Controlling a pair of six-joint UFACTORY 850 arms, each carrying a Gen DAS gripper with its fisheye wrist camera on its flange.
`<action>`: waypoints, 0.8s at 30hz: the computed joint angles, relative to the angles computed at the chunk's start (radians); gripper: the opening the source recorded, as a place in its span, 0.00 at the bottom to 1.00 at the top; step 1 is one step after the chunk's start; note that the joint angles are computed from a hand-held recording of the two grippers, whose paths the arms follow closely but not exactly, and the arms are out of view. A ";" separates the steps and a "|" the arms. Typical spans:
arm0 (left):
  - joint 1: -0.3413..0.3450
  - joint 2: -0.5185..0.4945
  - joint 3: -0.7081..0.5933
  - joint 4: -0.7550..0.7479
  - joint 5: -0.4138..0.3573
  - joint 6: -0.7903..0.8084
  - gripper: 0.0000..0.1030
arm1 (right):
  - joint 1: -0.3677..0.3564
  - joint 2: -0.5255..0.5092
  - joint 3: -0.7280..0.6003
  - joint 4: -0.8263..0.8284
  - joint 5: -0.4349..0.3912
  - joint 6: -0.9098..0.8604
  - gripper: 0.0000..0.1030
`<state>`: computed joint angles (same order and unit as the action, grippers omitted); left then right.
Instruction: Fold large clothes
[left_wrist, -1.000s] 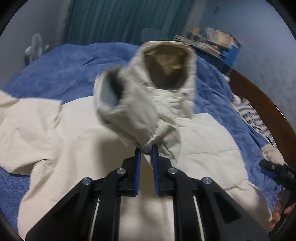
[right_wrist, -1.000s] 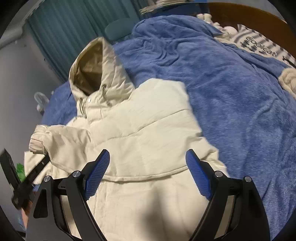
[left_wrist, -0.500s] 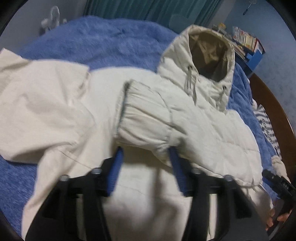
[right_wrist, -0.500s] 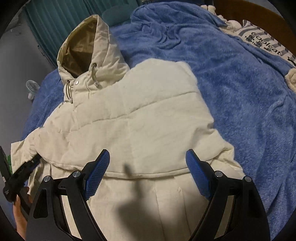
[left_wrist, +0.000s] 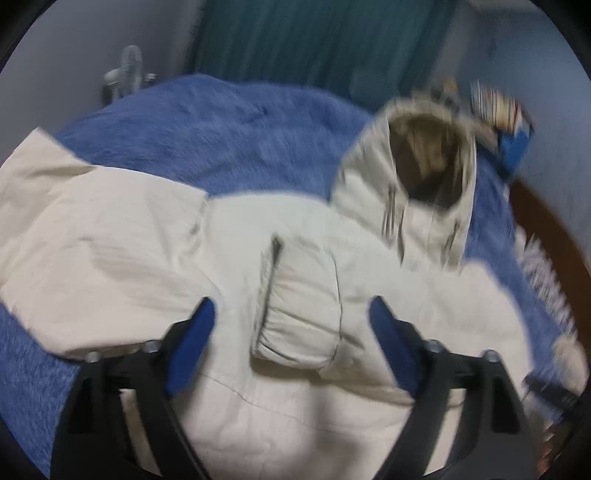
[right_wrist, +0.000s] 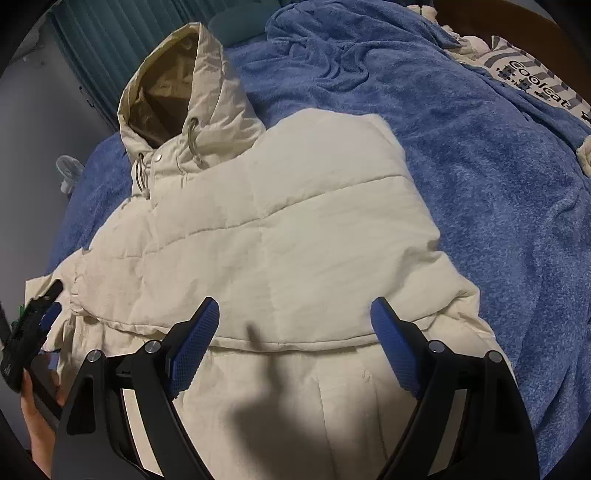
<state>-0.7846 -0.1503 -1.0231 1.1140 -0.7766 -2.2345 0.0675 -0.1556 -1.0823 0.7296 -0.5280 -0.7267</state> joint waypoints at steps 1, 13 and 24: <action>0.022 -0.022 -0.017 -0.046 0.048 0.077 0.81 | 0.003 -0.001 0.001 -0.006 0.002 0.003 0.79; 0.014 -0.051 -0.036 -0.075 0.030 0.201 0.13 | 0.016 -0.005 0.009 -0.052 0.045 0.029 0.79; 0.040 -0.045 -0.011 -0.135 0.081 0.219 0.15 | 0.037 -0.042 0.008 -0.196 0.095 0.143 0.79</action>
